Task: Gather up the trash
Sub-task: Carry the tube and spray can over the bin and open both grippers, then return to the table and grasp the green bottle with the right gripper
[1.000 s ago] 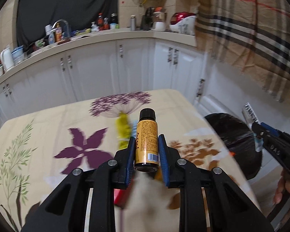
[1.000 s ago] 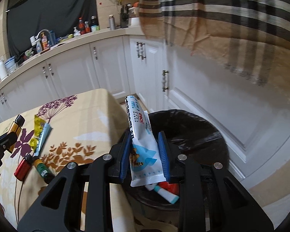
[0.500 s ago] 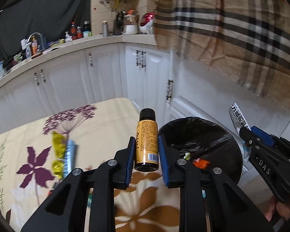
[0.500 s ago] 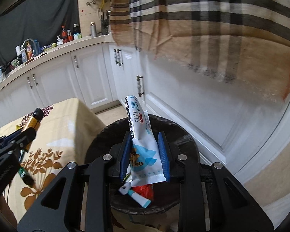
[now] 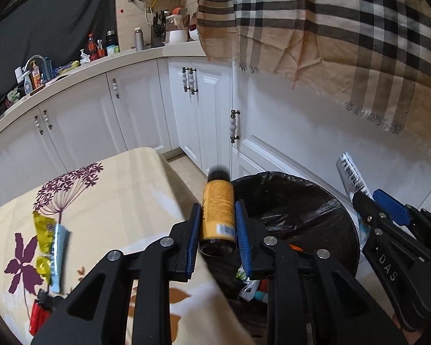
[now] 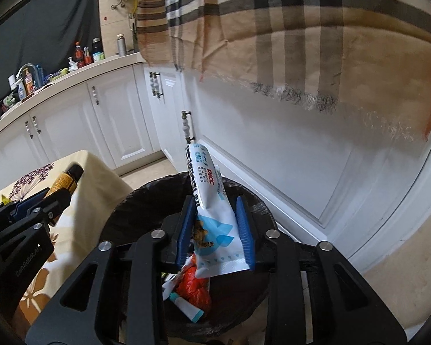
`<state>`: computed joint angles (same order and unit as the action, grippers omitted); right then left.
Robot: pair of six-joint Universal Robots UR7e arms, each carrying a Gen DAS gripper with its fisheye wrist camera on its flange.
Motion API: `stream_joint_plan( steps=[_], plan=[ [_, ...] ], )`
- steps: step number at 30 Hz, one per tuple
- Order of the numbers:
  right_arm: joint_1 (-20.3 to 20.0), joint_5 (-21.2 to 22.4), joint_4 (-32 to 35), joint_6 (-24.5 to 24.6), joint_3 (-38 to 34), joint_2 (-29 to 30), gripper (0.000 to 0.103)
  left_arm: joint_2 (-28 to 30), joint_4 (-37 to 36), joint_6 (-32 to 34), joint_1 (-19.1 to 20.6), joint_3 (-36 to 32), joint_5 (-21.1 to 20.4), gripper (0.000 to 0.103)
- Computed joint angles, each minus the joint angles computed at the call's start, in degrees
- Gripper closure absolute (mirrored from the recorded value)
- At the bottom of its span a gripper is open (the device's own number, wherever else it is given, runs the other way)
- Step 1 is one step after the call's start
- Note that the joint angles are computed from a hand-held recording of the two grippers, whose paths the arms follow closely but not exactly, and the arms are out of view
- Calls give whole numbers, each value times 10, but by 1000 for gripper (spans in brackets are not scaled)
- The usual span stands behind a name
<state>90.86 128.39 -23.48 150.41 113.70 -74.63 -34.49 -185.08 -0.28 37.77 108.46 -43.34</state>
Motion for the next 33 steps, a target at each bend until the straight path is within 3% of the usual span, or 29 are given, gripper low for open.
stream_joint_plan(
  steps=[1, 5, 14, 23, 33],
  plan=[
    [-3, 1, -1, 2, -1, 1, 57, 4, 1, 1, 1, -3, 1, 78],
    [-9, 5, -3, 7, 0, 3, 56, 11, 15, -3, 2, -12, 2, 70],
    [12, 11, -1, 3, 8, 9, 56, -26, 22, -25, -3, 25, 10, 63],
    [64, 0, 36, 23, -1, 40, 56, -115, 30, -65, -2, 112, 52, 59],
    [124, -4, 74, 30, -36, 103, 56, -227, 56, -126, 7, 210, 126, 56]
  ],
)
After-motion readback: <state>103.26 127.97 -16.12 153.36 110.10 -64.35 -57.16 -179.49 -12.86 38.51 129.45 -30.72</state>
